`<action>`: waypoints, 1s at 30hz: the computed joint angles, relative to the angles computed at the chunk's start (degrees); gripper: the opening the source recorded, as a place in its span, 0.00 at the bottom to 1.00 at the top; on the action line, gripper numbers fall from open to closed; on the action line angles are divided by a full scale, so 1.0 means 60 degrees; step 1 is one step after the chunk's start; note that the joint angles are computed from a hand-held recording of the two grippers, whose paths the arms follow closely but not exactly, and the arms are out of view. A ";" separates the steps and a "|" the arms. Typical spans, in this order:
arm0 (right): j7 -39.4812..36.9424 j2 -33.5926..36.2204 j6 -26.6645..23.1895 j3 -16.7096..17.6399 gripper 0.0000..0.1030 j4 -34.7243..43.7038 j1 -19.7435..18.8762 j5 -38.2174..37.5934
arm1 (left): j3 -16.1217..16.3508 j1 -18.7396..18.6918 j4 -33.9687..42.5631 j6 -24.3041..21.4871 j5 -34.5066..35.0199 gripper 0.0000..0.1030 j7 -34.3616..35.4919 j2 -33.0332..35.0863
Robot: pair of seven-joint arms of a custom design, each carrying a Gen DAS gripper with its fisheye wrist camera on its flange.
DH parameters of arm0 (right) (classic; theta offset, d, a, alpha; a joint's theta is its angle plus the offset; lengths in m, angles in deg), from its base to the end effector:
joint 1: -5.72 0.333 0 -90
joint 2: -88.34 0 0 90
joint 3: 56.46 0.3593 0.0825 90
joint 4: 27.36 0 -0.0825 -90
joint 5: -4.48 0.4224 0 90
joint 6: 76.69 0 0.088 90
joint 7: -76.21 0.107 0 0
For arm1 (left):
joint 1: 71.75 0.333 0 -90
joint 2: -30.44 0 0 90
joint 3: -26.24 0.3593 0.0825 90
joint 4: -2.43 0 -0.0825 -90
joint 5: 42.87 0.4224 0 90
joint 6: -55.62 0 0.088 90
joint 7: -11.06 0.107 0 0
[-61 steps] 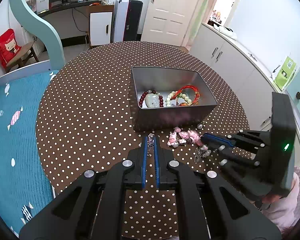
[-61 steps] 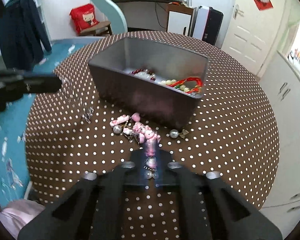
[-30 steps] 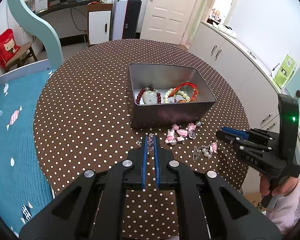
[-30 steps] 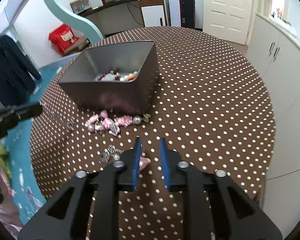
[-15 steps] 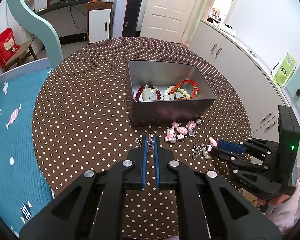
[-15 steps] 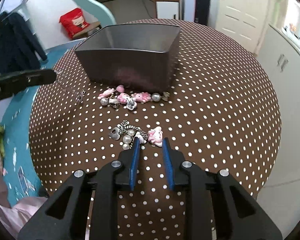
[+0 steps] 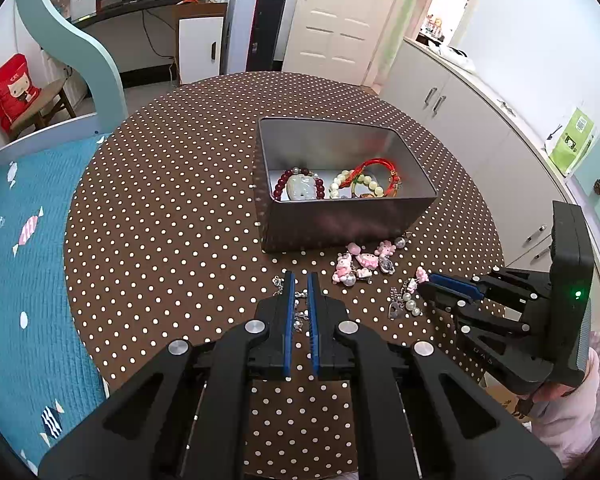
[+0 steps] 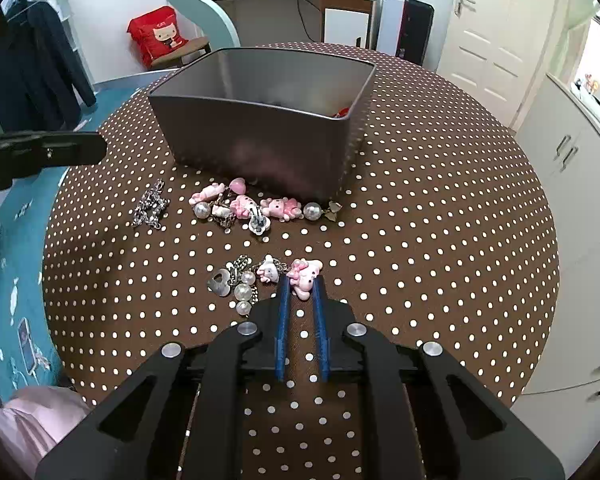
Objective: Organize jewelry
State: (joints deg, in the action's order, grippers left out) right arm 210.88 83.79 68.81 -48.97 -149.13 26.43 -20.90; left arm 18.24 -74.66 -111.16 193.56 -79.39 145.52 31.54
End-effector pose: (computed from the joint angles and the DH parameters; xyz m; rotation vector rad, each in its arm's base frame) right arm 0.5210 0.2871 0.5238 -1.8996 1.8628 -0.5652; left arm 0.6192 -0.1226 0.5269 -1.3842 2.5372 -0.9571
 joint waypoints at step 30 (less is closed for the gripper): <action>0.0236 0.0224 -0.0109 -0.0041 0.08 0.0340 0.0204 0.0726 | 0.0068 0.0047 -0.0040 -0.0159 -0.0275 0.06 0.0240 -0.0097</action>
